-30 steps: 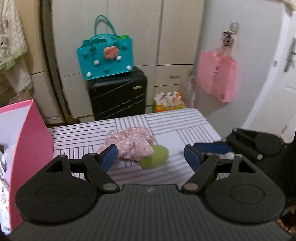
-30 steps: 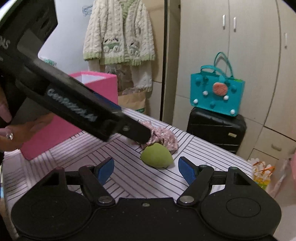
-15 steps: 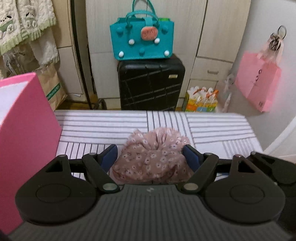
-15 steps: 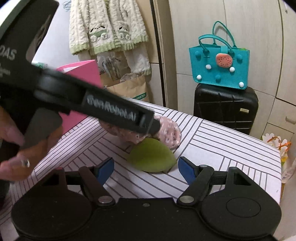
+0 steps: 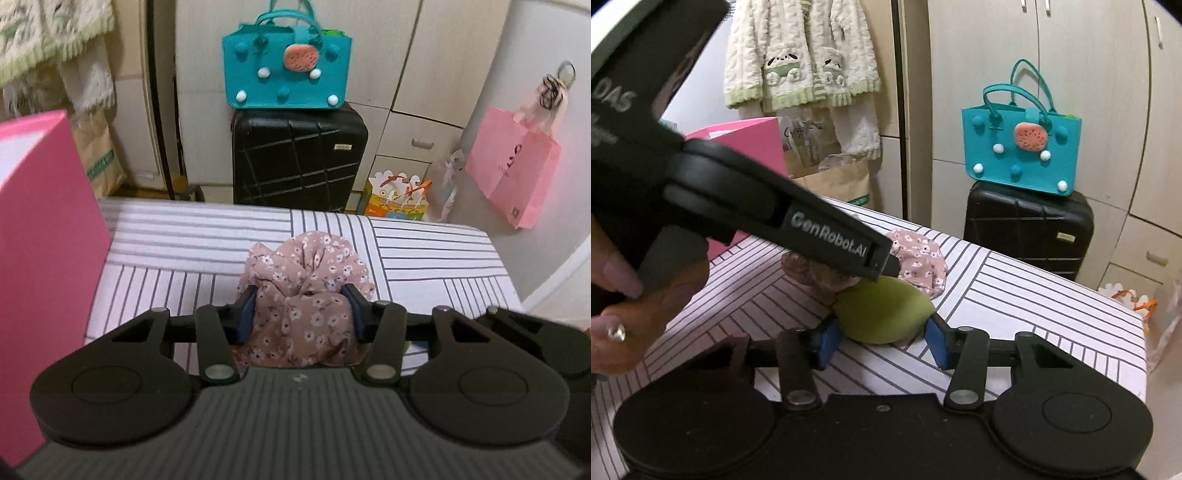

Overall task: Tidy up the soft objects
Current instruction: 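Lift and carry the floral cloth and green sponge with both grippers to the box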

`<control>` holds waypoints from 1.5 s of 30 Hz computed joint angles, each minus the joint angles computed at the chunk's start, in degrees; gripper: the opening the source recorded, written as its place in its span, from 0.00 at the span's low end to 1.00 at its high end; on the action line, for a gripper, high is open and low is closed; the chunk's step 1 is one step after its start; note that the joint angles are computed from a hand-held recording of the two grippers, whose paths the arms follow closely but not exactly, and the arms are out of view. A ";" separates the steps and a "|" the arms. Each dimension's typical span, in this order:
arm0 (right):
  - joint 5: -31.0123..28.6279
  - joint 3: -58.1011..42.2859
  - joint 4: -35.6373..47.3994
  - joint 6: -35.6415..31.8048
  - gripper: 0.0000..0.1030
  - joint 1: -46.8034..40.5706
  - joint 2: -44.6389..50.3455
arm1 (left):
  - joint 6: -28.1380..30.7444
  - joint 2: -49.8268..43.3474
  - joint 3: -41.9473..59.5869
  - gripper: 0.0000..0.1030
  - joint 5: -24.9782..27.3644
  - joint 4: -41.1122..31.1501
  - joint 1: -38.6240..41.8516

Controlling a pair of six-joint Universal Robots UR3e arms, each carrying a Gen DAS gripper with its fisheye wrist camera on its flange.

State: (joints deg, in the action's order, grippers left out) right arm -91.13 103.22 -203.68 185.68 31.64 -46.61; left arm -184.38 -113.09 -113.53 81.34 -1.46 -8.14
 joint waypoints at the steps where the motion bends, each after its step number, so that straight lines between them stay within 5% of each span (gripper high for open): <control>1: -0.75 -0.02 0.26 -0.28 0.50 0.48 -0.09 | -0.62 0.20 -0.03 0.46 -0.79 -0.91 0.61; 11: -4.05 4.89 2.09 4.87 0.48 1.20 -4.59 | 0.69 -2.10 -0.33 0.47 4.83 3.80 -2.96; 13: -4.40 6.77 1.32 6.75 0.48 1.38 -5.46 | 1.39 -2.28 -0.60 0.40 6.40 4.69 -3.85; 15: -4.34 9.13 0.19 9.29 0.48 1.38 -6.64 | 1.90 -1.95 -1.15 0.21 7.36 5.30 -4.32; 27: -8.21 15.05 -1.88 16.02 0.48 5.67 -11.27 | 3.34 10.85 -14.90 0.16 -2.83 7.41 0.22; 38: -11.85 18.85 2.18 20.75 0.49 9.80 -17.40 | 15.97 35.20 -27.87 0.16 -15.08 -12.31 11.43; 45: -12.25 18.27 7.45 24.04 0.49 12.77 -19.66 | 32.83 59.73 -31.26 0.16 -25.25 -41.57 23.74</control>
